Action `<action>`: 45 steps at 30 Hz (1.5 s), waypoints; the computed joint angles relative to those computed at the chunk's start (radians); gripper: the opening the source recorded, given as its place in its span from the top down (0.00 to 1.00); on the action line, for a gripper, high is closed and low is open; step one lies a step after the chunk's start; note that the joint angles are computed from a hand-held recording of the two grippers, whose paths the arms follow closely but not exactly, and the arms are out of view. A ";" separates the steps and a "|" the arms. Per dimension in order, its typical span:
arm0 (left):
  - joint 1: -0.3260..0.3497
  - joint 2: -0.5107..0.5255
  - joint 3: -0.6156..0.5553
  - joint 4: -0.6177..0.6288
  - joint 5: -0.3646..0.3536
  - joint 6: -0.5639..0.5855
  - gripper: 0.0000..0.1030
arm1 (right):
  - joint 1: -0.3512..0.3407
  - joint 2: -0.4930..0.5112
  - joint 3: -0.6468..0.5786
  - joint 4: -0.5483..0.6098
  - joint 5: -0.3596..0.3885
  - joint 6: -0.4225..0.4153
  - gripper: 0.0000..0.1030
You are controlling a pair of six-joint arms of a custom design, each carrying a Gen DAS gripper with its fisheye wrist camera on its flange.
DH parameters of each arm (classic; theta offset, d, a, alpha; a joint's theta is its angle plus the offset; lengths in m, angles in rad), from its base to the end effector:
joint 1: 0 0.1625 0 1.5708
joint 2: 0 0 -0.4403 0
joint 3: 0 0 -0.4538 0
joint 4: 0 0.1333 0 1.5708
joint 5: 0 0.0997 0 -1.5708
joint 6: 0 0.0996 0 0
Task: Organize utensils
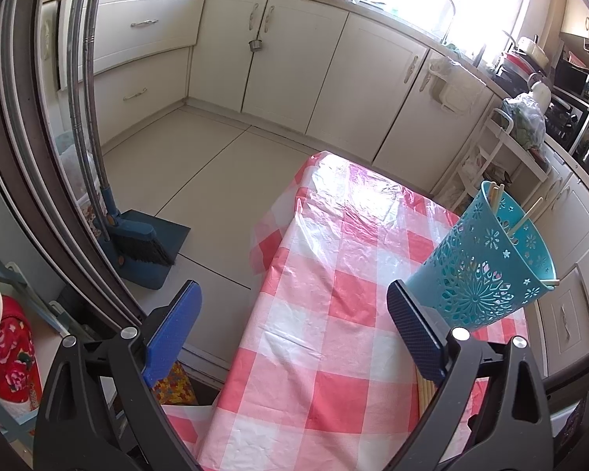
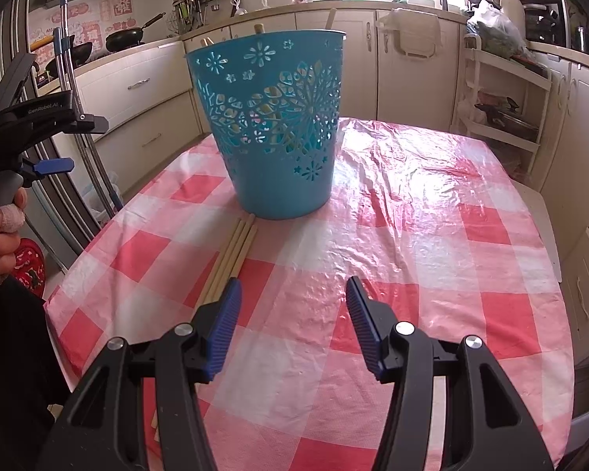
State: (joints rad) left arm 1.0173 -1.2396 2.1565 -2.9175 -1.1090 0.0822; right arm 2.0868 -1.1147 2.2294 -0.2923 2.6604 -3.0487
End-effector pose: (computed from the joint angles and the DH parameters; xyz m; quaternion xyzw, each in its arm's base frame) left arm -0.1364 -0.5587 0.1792 0.2509 0.9187 -0.2541 0.1689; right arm 0.2129 -0.2841 0.0488 -0.0181 -0.8181 0.4428 0.3665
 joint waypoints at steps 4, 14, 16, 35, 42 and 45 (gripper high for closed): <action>0.000 -0.001 0.002 0.001 0.001 0.000 0.11 | 0.000 0.000 0.000 0.000 0.000 0.000 0.48; 0.003 0.000 0.000 0.002 0.003 0.002 0.11 | 0.001 0.001 0.000 0.003 0.002 0.003 0.48; 0.005 -0.002 0.002 0.002 0.003 0.004 0.11 | 0.001 0.002 0.000 0.003 0.002 0.003 0.48; 0.010 -0.008 0.000 0.011 0.014 0.021 0.11 | -0.002 0.007 -0.008 -0.014 -0.021 -0.009 0.48; -0.002 -0.015 0.009 0.013 0.040 0.037 0.11 | 0.006 0.050 -0.042 0.001 -0.062 -0.026 0.48; -0.004 -0.019 0.012 0.014 0.043 0.040 0.11 | 0.009 0.049 -0.041 0.004 -0.058 -0.018 0.48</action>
